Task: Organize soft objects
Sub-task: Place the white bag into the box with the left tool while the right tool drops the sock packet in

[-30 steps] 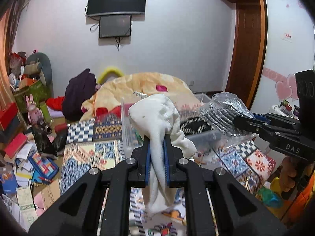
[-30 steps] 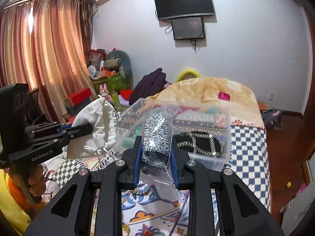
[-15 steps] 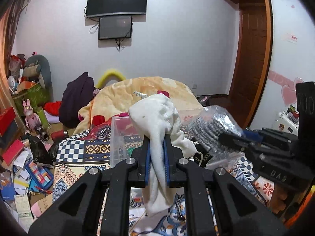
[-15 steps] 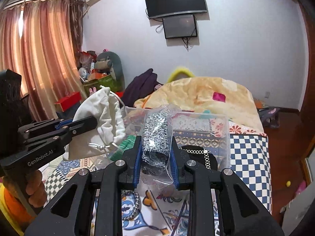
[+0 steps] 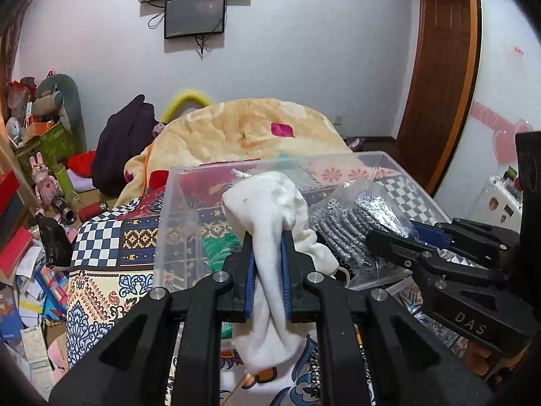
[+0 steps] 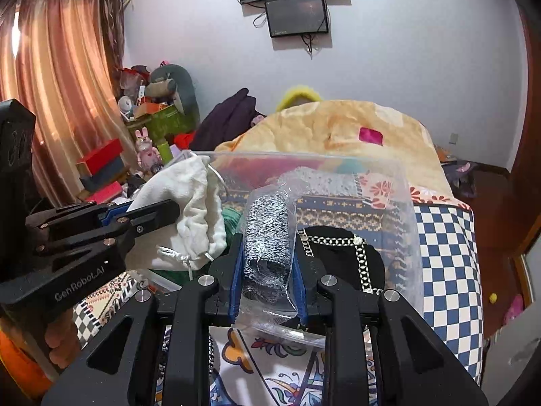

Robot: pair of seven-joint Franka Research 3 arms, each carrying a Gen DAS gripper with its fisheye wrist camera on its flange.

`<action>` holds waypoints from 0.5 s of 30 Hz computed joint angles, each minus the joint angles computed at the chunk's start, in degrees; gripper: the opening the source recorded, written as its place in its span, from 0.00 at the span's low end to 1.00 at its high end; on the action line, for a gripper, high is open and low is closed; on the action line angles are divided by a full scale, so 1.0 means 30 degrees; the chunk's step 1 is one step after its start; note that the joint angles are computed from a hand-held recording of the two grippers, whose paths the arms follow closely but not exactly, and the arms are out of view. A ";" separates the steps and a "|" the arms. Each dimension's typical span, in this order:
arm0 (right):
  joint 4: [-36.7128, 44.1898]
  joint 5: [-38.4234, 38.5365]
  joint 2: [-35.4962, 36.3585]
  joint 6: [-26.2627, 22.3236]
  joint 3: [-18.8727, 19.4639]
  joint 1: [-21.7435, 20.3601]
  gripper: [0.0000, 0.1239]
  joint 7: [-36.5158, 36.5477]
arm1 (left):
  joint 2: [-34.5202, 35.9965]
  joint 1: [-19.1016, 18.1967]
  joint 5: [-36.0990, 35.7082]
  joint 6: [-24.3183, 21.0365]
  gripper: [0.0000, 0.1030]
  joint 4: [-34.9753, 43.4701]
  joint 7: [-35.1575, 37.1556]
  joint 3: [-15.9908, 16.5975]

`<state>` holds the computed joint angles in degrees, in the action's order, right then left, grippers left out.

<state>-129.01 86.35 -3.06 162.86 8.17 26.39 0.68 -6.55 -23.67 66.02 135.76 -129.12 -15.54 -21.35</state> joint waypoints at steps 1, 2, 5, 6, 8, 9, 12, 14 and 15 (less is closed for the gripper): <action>-0.0049 -0.0102 -0.0019 0.0033 0.0017 0.0005 0.19 0.0079 | 0.0063 -0.0004 -0.0092 0.0041 0.11 0.0034 0.0149 0.0018; -0.0091 -0.0342 -0.0035 0.0065 0.0029 0.0007 0.19 0.0250 | 0.0094 -0.0003 -0.0184 0.0119 0.12 0.0049 0.0292 0.0049; -0.0189 -0.0834 -0.0083 0.0287 0.0048 0.0025 0.20 0.0599 | 0.0149 -0.0005 -0.0531 0.0318 0.23 0.0046 0.0658 0.0117; -0.0249 -0.1184 -0.0122 0.0334 0.0048 0.0029 0.22 0.0927 | 0.0188 0.0008 -0.0553 0.0374 0.32 0.0070 0.0684 0.0129; -0.0228 -0.1677 -0.0073 0.0353 0.0006 0.0021 0.33 0.1419 | 0.0106 -0.0035 -0.0485 0.0258 0.45 0.0022 0.0581 0.0055; -0.0256 -0.1661 -0.0111 0.0292 -0.0043 0.0000 0.36 0.1436 | 0.0070 -0.0085 -0.0476 0.0083 0.51 0.0051 0.0555 -0.0016; -0.0450 -0.0997 -0.0450 0.0185 -0.0155 -0.0025 0.39 0.0862 | -0.0154 -0.0259 -0.0321 -0.0353 0.54 0.0057 0.0575 -0.0209; -0.0734 -0.0472 -0.0874 0.0468 -0.0188 0.0006 0.44 0.0194 | -0.0413 -0.0373 -0.0254 -0.0573 0.58 0.0021 0.0659 -0.0341; -0.0811 0.0058 -0.1038 0.0669 -0.0197 0.0060 0.46 -0.0368 | -0.0576 -0.0434 -0.0131 -0.0693 0.60 -0.0020 0.0594 -0.0446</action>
